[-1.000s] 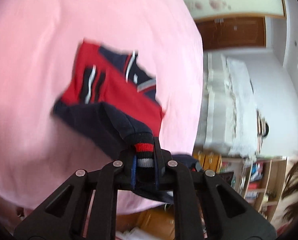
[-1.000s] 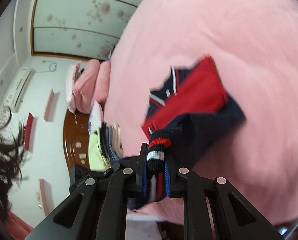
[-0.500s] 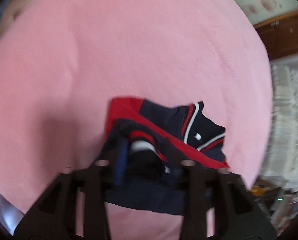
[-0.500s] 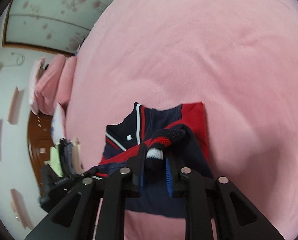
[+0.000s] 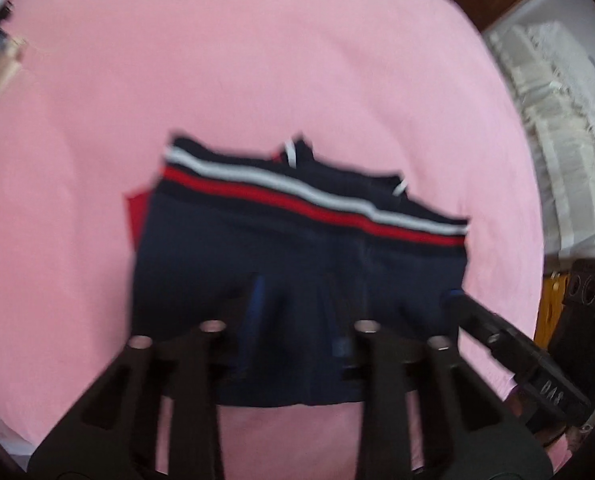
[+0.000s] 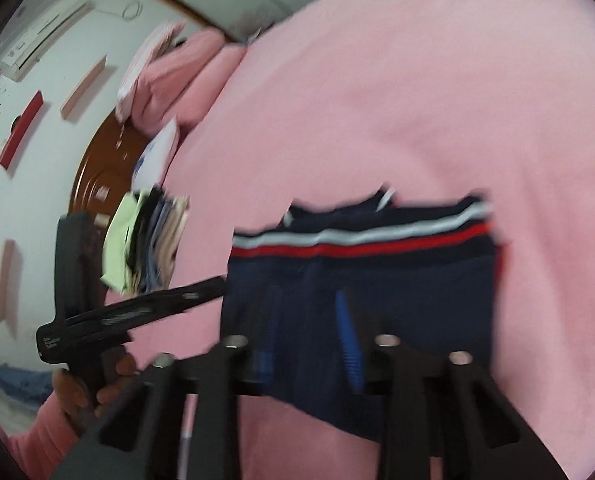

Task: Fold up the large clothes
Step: 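Fold the hem up over the collar with both grippers and release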

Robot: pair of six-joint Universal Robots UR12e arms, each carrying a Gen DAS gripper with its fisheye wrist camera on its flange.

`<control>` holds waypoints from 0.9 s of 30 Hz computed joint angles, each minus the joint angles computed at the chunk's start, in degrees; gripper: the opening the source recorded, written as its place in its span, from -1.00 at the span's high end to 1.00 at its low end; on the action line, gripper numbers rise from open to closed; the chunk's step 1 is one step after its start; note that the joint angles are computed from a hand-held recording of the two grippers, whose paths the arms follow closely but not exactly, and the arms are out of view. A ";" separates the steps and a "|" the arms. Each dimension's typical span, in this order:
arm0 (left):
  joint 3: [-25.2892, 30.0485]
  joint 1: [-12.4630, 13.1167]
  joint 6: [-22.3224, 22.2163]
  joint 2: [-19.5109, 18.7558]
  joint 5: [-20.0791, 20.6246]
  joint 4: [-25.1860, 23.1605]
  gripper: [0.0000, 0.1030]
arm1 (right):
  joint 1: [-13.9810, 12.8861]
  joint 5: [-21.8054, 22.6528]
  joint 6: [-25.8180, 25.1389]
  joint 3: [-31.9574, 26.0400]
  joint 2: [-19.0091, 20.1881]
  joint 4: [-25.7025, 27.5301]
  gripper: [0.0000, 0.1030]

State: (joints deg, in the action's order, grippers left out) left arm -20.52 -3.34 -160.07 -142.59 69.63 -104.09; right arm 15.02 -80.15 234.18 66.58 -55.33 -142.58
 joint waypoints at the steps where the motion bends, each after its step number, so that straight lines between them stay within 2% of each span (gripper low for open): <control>1: 0.33 -0.42 -0.47 -0.66 0.82 -0.83 0.65 | -0.20 2.05 1.01 -0.33 1.03 -0.75 0.66; 2: 1.40 -0.68 -0.94 -1.66 1.48 -2.09 0.68 | -0.40 3.55 2.64 -0.61 2.12 -1.67 0.77; 4: 2.08 -1.01 -2.82 -2.81 2.59 -2.23 0.74 | -0.91 7.02 4.66 -1.17 3.88 -2.48 0.83; 5: 2.80 -1.07 -4.21 -3.42 2.88 -1.45 0.75 | -1.03 7.50 4.11 -1.73 4.47 -1.53 0.84; 6: 3.02 -1.05 -5.18 -3.65 3.10 -0.37 0.76 | -1.11 6.85 2.13 -3.12 5.10 1.82 0.85; 7: 3.47 -1.04 -6.29 -3.93 3.60 0.78 0.76 | -1.08 5.41 0.60 -3.58 5.22 4.29 0.86; 8: 4.43 -1.01 -7.44 -4.44 4.30 1.47 0.76 | -1.06 2.13 -0.68 -4.15 5.09 7.23 0.87; 11: 2.83 -0.84 -9.53 -3.79 7.18 6.93 0.76 | -1.64 -4.92 2.23 0.06 2.11 5.89 0.92; 13: 3.64 -0.58 -9.98 -4.17 8.70 7.47 0.76 | -1.87 -11.38 4.35 3.35 -0.56 6.97 0.93; 16: 1.91 -0.20 -10.93 -3.05 10.77 9.08 0.76 | -2.51 -14.87 6.88 7.84 -4.04 7.58 0.93; 18: -1.12 0.35 -11.46 -1.06 9.30 10.16 0.76 | -2.53 -16.64 5.97 8.66 -5.48 9.23 0.93; 21: -5.38 1.14 -8.22 1.81 4.19 8.71 0.76 | -1.96 -14.26 -2.01 9.38 -6.57 6.13 0.93; 23: -9.60 1.24 -4.39 4.51 0.88 6.98 0.76 | -1.86 -8.13 -5.86 9.69 -6.48 2.53 0.93; 25: -13.27 0.75 -1.81 6.69 1.59 6.67 0.76 | -1.67 0.17 -8.26 9.49 -5.66 0.73 0.93; 27: -16.19 0.17 -0.56 8.17 4.68 7.19 0.76 | -0.63 1.75 -8.70 8.02 -4.53 3.28 0.93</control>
